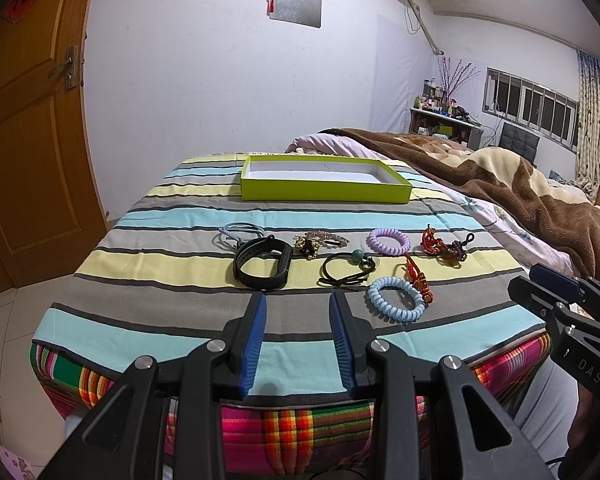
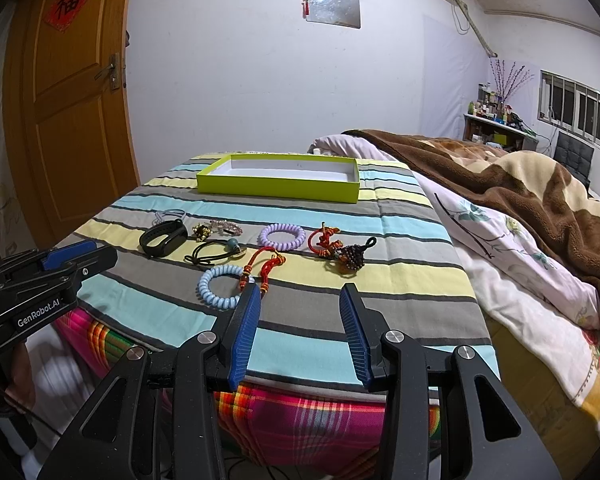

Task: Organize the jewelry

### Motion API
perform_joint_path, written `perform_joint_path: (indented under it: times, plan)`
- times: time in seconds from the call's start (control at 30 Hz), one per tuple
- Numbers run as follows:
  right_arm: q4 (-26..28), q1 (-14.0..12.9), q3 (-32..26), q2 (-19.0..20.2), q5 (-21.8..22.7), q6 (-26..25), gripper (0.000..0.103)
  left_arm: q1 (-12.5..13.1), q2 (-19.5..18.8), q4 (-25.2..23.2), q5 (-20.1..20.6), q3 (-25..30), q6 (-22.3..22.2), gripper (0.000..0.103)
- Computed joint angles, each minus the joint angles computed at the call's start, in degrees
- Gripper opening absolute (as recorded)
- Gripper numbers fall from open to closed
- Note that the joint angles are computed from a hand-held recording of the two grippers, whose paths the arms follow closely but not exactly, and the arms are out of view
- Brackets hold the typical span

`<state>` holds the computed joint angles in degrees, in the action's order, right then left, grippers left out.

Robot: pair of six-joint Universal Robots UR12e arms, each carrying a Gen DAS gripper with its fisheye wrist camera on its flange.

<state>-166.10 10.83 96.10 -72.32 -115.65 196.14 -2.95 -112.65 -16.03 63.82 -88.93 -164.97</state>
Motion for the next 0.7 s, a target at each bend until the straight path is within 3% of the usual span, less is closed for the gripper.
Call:
perform_joint_path:
  times: [0.47, 0.7]
  plan:
    - [0.95, -0.7, -0.53, 0.22, 0.88, 0.33, 0.042, 0.04, -0.47, -2.49, -1.08, 1.07, 0.62, 0.034]
    - [2.8, -1.87, -2.06, 1.02, 2.41, 0.67, 0.042, -0.61, -2.74, -5.5, 2.4, 4.8, 0.12, 0.034]
